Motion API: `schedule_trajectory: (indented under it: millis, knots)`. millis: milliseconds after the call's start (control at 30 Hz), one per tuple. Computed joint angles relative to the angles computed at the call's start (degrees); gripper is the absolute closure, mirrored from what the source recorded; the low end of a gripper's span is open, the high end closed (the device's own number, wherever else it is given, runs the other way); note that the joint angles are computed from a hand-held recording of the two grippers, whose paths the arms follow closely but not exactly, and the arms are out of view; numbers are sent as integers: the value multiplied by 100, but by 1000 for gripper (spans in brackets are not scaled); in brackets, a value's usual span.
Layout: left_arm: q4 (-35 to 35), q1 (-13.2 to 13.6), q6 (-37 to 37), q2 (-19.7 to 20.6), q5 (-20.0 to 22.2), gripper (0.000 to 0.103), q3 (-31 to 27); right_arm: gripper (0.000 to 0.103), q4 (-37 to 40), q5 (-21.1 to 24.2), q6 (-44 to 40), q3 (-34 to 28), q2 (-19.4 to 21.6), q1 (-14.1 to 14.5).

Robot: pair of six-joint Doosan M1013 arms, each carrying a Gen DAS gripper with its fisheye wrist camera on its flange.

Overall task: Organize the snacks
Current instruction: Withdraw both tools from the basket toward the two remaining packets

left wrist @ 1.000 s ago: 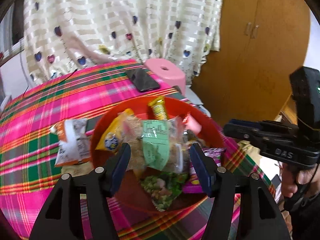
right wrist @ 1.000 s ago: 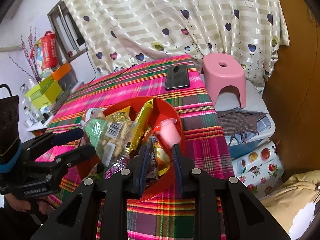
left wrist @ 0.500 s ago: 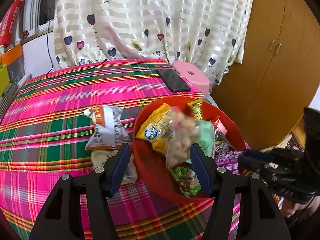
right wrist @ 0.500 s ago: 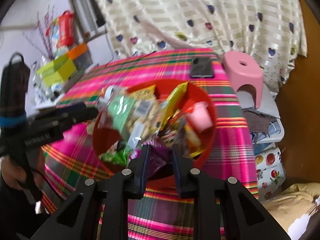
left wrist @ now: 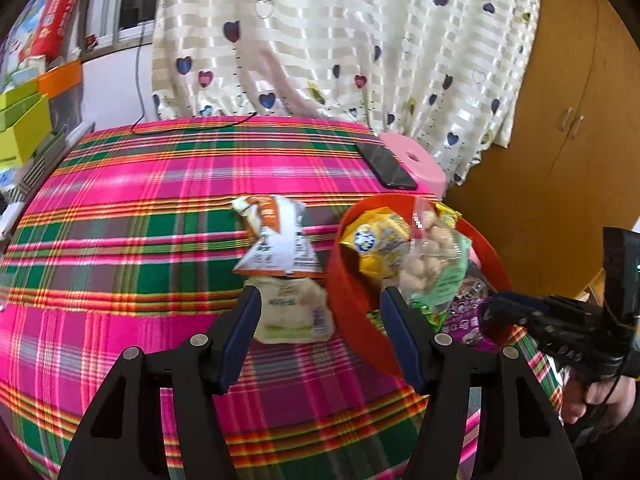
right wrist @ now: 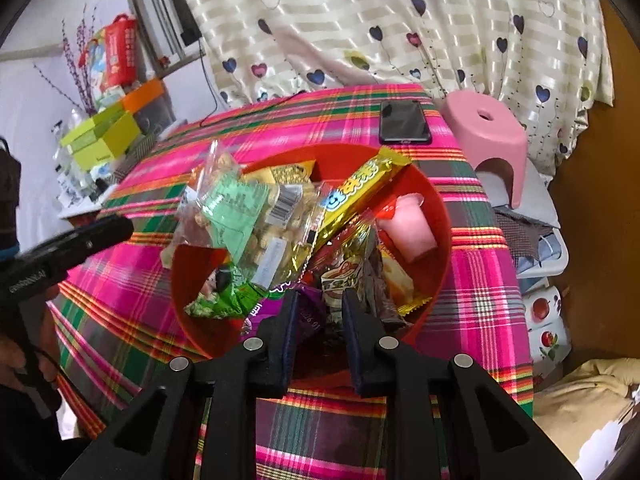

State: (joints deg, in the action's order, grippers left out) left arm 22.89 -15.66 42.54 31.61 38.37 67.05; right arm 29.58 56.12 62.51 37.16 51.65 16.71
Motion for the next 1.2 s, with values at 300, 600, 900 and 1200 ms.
schedule_trajectory:
  millis: [300,600,900,1200]
  knots:
    - [151,75,-444,-250,-166,40,451,73,403,-358,-372,434,-332,23]
    - [-91,117,-306,-303,-224,40,578,63,527,-205,-636,459,-379,126]
    - [-517,184,66,-157,-107,40,455,58,521,-142,-676,339,-323,180]
    - [-835,264,450,145,68,40,105,57,526,37,-698,53,-170,237]
